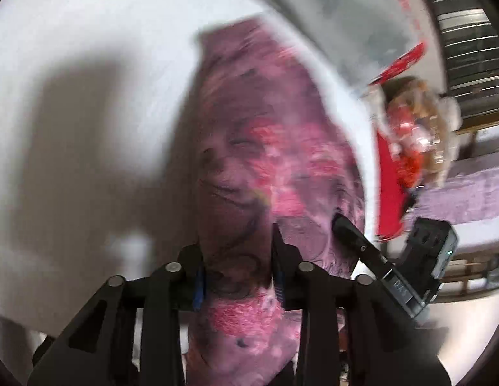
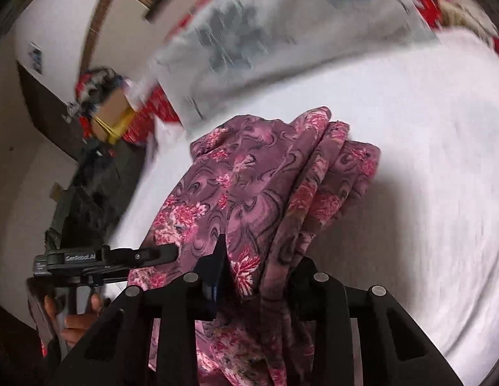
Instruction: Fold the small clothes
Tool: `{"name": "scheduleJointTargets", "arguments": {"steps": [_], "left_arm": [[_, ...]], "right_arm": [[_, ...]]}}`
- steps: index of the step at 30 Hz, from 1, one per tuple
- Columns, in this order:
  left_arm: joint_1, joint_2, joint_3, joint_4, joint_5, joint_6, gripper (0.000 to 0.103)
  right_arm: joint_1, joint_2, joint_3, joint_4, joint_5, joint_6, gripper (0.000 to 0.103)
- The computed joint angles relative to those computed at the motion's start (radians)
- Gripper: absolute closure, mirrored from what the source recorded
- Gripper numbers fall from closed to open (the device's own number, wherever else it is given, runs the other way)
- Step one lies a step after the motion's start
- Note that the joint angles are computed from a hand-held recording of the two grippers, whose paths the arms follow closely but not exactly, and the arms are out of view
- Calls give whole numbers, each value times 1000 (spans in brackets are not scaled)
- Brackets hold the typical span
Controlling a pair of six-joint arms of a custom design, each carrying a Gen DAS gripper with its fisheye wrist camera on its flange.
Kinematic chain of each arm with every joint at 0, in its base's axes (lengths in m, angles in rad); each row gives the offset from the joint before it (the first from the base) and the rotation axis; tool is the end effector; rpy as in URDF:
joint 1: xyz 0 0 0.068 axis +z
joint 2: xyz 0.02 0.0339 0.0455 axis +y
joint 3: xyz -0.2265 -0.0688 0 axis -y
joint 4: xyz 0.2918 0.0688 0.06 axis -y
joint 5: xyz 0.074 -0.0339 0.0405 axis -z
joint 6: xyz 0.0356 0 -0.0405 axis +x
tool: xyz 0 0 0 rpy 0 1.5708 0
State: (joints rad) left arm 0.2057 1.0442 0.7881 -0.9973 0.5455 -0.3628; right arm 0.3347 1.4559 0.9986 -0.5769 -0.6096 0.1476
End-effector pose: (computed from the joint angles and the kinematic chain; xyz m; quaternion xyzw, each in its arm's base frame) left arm 0.2350 0.0302 0.1942 -0.2258 0.9247 -0.2771 0.1308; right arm 0.3098 0.1293 0.1748 -0.1651 0.9083 0.3414 0.1764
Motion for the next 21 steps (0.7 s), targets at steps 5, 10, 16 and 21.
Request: {"name": "scheduleJointTargets", "arguments": {"steps": [5, 10, 16, 21], "left_arm": [[56, -58, -14, -47, 7, 44, 64], [-16, -31, 125, -2, -103, 48, 60], [-134, 305, 351, 109, -295, 67, 56], [-142, 586, 533, 163, -372, 46, 54]], "right_arm": [[-66, -44, -48, -5, -36, 58, 61], [-98, -89, 4, 66, -32, 125, 58], [23, 94, 196, 98, 100, 83, 58], [61, 290, 323, 128, 229, 43, 73]]}}
